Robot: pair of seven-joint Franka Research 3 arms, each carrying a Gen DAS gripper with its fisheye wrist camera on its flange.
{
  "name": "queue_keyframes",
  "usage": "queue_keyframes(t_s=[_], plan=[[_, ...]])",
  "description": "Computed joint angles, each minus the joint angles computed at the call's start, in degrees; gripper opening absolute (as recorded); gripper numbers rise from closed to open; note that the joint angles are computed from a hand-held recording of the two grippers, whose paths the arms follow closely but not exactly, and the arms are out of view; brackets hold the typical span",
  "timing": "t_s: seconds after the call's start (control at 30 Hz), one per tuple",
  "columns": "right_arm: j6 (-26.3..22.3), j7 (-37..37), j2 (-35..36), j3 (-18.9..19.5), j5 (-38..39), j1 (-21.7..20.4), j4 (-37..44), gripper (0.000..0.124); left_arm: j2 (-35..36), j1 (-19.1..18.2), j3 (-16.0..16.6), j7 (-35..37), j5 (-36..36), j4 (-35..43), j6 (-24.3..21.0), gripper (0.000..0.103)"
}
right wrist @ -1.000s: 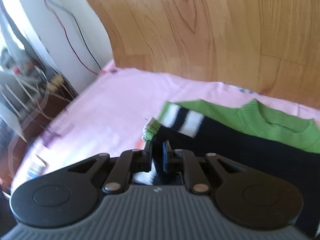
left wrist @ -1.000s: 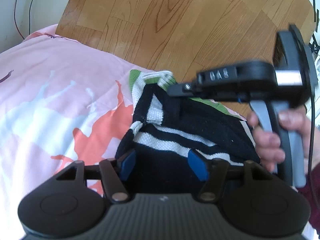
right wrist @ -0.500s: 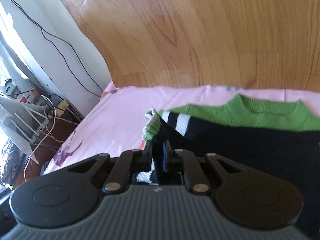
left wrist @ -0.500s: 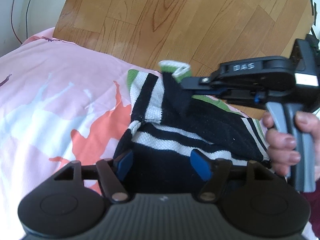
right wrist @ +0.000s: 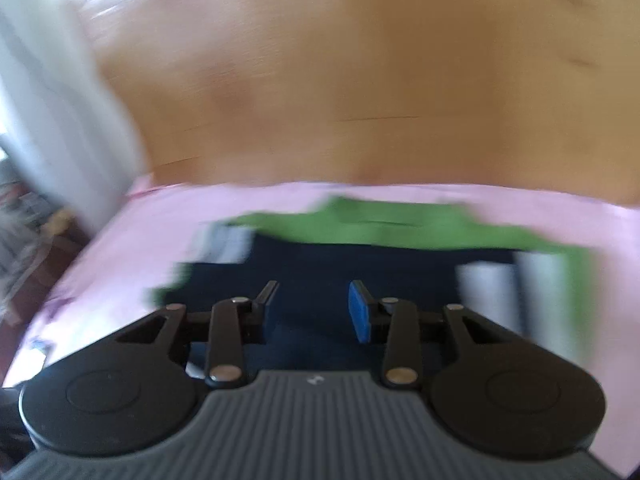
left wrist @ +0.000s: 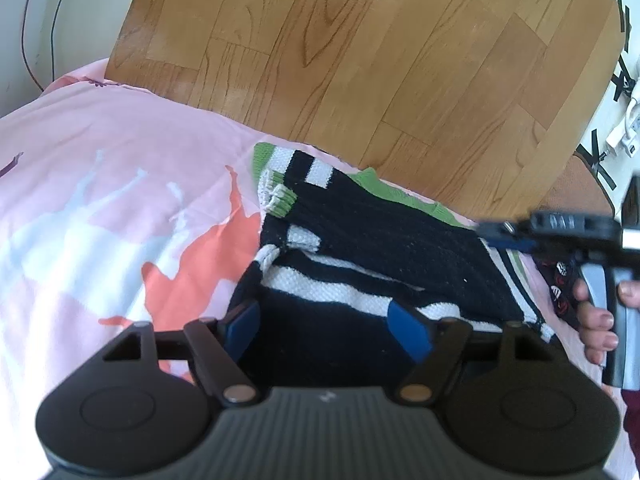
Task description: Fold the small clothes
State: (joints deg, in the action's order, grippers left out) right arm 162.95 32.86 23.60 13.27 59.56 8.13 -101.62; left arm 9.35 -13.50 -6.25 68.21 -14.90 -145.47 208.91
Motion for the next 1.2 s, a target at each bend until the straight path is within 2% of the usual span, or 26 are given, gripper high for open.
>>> queue_keyframes(t_s=[0.03,0.07,0.1,0.13,0.17,0.23,0.4,0.43,0.53,0.6,0.63,0.73,0.8,0.87,0.97,1.0,1.03,1.07,1.13,1.17,1.2], plan=[[1.18,3.19,0.02,-1.96,-2.04,0.63,-0.43,0.04,0.09,-0.2,0.08,0.34,-0.4,0.13,-0.11,0.073],[2.57,7.4,0.52,-5.77,-5.36,2.85,-0.57,0.039,0.14,-0.4,0.16,0.66,-0.77,0.23,-0.24,0.073],[5.17,14.78,1.64,-8.93,-12.53,4.59,-0.79,0.037,0.26,-0.73,0.28,1.21,-1.39,0.46,-0.46,0.074],[7.35,18.37,3.05,-10.1,-16.04,4.6,-0.47,0.032,0.39,-1.15,0.46,1.99,-2.11,0.69,-0.65,0.074],[9.09,18.57,4.27,-9.26,-15.53,3.11,0.32,0.041,0.39,-1.38,0.59,2.61,-2.43,0.68,-0.69,0.074],[8.27,16.48,5.61,-4.65,-10.35,-2.04,2.32,0.039,0.71,-2.55,1.09,4.98,-4.52,1.08,-0.74,0.076],[14.02,20.67,4.22,-6.95,-20.02,1.71,-1.25,0.041,1.23,-4.76,1.79,10.32,-9.02,1.89,-0.79,0.078],[14.18,19.55,3.51,-4.89,-19.94,-0.28,-2.01,0.041,1.3,-4.95,1.8,10.91,-9.57,1.98,-0.79,0.078],[17.38,11.78,2.07,7.74,-13.24,-12.06,-3.99,0.042,1.25,-4.58,1.43,10.84,-9.5,1.91,-0.75,0.078],[17.43,10.72,1.45,10.25,-10.96,-15.13,-4.13,0.044,1.21,-4.21,1.22,10.36,-9.06,1.85,-0.77,0.078],[17.08,10.93,1.12,9.72,-10.53,-15.11,-4.16,0.045,1.23,-4.2,1.2,10.33,-9.09,1.89,-0.78,0.078],[16.03,15.2,1.09,3.33,-13.74,-10.19,-3.47,0.046,1.32,-4.33,1.22,10.5,-9.36,1.98,-0.7,0.078],[14.52,15.97,1.19,2.93,-14.14,-10.15,-3.25,0.047,1.34,-4.33,1.21,10.53,-9.37,1.97,-0.66,0.078],[12.66,14.79,1.44,4.59,-12.41,-11.53,-2.78,0.051,1.41,-4.69,1.36,11.19,-10.04,2.09,-0.68,0.078],[8.44,15.76,3.46,3.07,-12.67,-9.73,-0.02,0.05,1.52,-5.04,1.43,11.94,-10.71,2.19,-0.59,0.079],[6.33,17.43,4.24,1.22,-14.23,-8.15,1.06,0.043,1.55,-5.07,1.44,12.08,-10.8,2.22,-0.58,0.079],[7.3,16.85,4.69,0.91,-14.49,-7.37,1.07,0.022,1.58,-5.14,1.46,12.26,-10.96,2.25,-0.55,0.079],[8.86,13.8,4.73,2.28,-13.06,-7.85,0.86,0.007,1.65,-5.13,1.45,12.34,-10.96,2.32,-0.55,0.079],[13.57,13.61,4.66,1.28,-15.15,-5.7,0.06,0.005,1.79,-5.41,1.6,12.98,-11.46,2.53,-0.61,0.079],[16.2,14.78,5.03,-0.36,-16.88,-3.8,-0.14,0.005,1.81,-5.44,1.64,13.23,-11.5,2.55,-0.63,0.079],[17.34,17.55,5.68,-3.55,-19.22,-1.1,0.2,0.005,1.85,-5.69,1.76,13.77,-11.93,2.61,-0.64,0.079]])
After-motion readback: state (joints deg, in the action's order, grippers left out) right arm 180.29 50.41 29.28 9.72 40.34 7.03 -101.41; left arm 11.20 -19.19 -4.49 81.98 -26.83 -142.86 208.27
